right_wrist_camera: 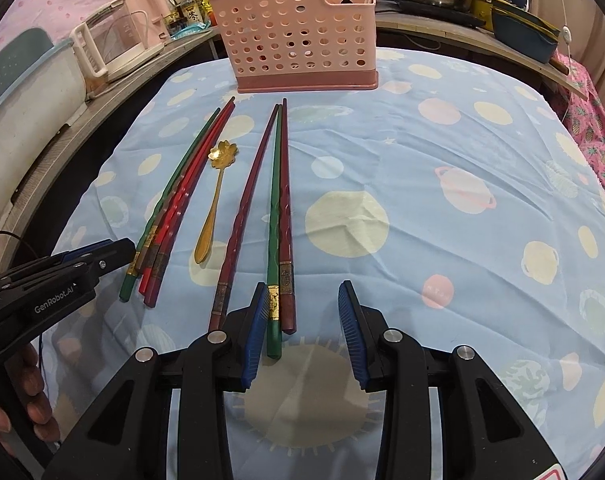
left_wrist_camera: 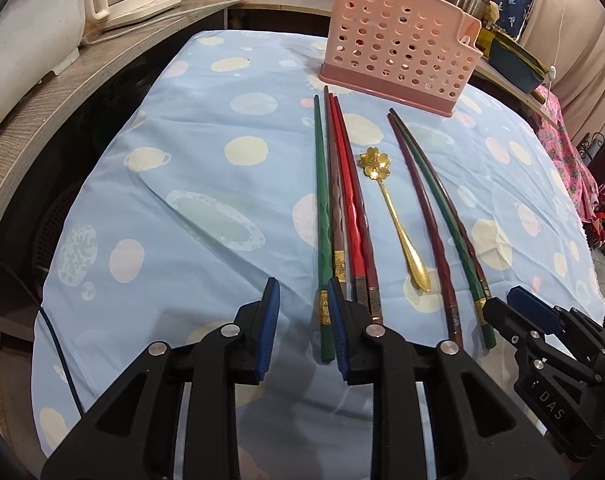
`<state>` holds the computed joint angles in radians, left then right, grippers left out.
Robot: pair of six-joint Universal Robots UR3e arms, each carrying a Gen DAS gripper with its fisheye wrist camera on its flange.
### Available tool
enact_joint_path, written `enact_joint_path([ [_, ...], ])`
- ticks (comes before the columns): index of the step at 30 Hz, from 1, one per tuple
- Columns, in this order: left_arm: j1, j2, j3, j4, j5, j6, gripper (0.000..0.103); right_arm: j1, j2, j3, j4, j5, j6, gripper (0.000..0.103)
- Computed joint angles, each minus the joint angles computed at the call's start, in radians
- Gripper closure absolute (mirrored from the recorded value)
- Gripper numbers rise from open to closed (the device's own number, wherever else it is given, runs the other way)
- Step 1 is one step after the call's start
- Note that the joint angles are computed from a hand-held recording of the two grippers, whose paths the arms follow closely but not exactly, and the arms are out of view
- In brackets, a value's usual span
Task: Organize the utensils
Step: 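Grasp the green gold-banded chopstick with the left tool while the right tool grasps a dark-red chopstick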
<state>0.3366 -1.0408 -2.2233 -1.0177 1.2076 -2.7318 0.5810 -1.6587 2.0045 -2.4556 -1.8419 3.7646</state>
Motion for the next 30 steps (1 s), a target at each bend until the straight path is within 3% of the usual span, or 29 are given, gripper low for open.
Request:
enact_joint_path([
  [14, -0.018, -0.01, -0.007, 0.014, 0.017, -0.009, 0.078, -0.006, -0.015, 0.003, 0.005, 0.002, -0.004, 0.068],
  [30, 0.037, 0.012, -0.021, -0.033, -0.038, 0.05, 0.079, 0.002, -0.013, 0.009, 0.002, 0.002, 0.003, 0.068],
])
